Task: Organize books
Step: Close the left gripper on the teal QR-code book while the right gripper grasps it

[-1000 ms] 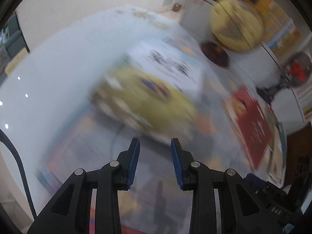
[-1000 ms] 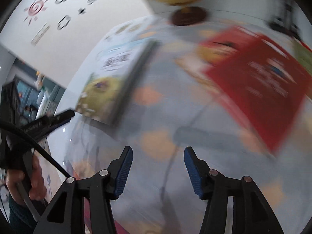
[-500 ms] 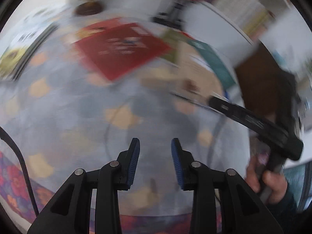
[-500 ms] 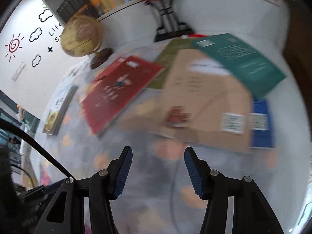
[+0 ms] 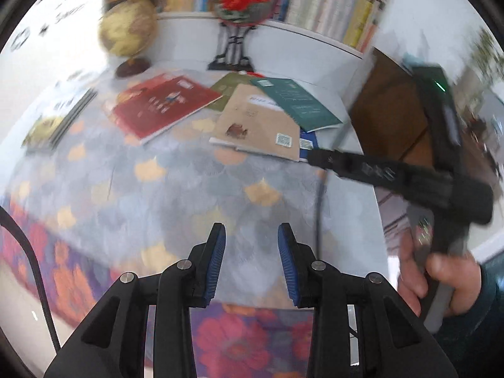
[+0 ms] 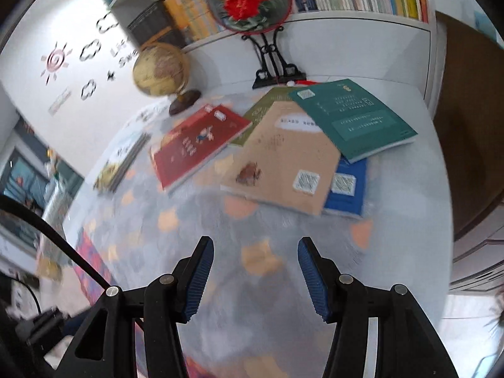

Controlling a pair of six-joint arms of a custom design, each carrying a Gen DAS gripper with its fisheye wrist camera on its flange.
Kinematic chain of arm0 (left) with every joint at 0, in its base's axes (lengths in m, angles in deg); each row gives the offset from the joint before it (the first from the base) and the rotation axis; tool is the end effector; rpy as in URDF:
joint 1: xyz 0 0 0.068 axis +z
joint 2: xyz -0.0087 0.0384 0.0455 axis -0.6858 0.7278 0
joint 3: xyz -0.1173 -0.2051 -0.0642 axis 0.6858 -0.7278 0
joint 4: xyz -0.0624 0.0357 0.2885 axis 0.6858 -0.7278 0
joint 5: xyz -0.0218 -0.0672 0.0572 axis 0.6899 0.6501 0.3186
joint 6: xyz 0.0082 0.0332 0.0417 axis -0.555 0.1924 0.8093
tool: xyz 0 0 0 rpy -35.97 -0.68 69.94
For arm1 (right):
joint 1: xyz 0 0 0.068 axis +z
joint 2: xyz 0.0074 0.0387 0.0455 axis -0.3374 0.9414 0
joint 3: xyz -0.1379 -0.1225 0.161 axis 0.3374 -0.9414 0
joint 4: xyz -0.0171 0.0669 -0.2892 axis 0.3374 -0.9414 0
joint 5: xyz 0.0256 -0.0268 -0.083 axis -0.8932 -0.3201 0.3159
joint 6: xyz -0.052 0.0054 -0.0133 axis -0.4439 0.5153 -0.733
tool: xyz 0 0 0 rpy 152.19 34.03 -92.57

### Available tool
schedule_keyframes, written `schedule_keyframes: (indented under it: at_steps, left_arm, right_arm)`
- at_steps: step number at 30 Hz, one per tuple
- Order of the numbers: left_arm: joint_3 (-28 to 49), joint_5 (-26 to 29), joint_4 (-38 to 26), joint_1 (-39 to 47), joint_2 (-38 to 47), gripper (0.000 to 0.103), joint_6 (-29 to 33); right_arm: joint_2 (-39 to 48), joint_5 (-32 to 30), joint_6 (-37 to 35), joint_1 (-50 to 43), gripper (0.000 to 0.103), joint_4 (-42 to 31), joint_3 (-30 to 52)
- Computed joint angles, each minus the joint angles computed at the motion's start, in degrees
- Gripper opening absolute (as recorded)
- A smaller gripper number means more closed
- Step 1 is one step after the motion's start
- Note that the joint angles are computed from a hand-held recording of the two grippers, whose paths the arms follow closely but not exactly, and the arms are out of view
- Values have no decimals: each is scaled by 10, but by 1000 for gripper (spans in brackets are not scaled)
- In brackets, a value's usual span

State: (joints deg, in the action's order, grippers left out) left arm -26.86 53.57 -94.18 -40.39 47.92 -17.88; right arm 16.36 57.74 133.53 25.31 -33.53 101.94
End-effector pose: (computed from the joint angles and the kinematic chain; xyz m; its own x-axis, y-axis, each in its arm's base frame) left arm 0.1471 -0.0061 0.2412 -0.8099 0.1801 -0.5582 0.3426 0.9177 -0.2010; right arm 0.1844 0.1688 0.2106 -0.7974 0.2382 -0.5544 0.1053 0.9596 0.2609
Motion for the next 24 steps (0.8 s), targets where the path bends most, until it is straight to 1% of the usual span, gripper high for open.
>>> schedule_keyframes:
  at_steps: [1, 2, 5, 8, 10, 12, 13, 14, 16, 17, 19, 20, 22, 24]
  left_arm:
    - [-4, -5, -4, -7, -15, 32, -18]
    - [-3, -9, -23, -6, -40, 32, -26]
    - [2, -49, -38, -58, -76, 32, -75]
    - [1, -46, -27, -84, -74, 32, -112]
    - [-3, -46, 2, -115, -49, 32, -152]
    - [5, -83, 70, -188, 20, 32, -222]
    - [12, -97, 86, -215, 41, 32, -245]
    - [24, -112, 116, -246, 80, 32, -270]
    - [58, -143, 177, -302, 167, 32, -311]
    - [81, -158, 206, -325, 216, 32, -329]
    - [132, -165, 247, -349, 317, 32, -365]
    - [168, -159, 273, -354, 384, 32, -388]
    - [221, -149, 313, -351, 479, 32, -408]
    - [285, -155, 329, -351, 569, 32, -422]
  right_arm:
    - [-19, -1, 9, 10, 54, -18, -7]
    - [-48, -7, 16, 20, 54, -32, -18]
    - [-94, -6, 25, 35, 55, -55, -37]
    - [-115, -19, 18, 24, 55, -68, -46]
    - [-143, -34, 2, 7, 55, -70, -63]
    - [-168, -37, -20, -12, 55, -80, -73]
    - [-190, -44, -46, -36, 55, -87, -81]
    - [-202, -55, -69, -61, 55, -89, -85]
    - [-210, -99, -139, -147, 55, -82, -88]
    - [-197, -130, -181, -205, 55, -68, -86]
    - [-143, -194, -256, -316, 55, -26, -71]
    - [-92, -226, -291, -370, 55, 1, -52]
    - [20, -264, -338, -450, 55, 47, -1]
    - [109, -290, -363, -495, 55, 83, 47]
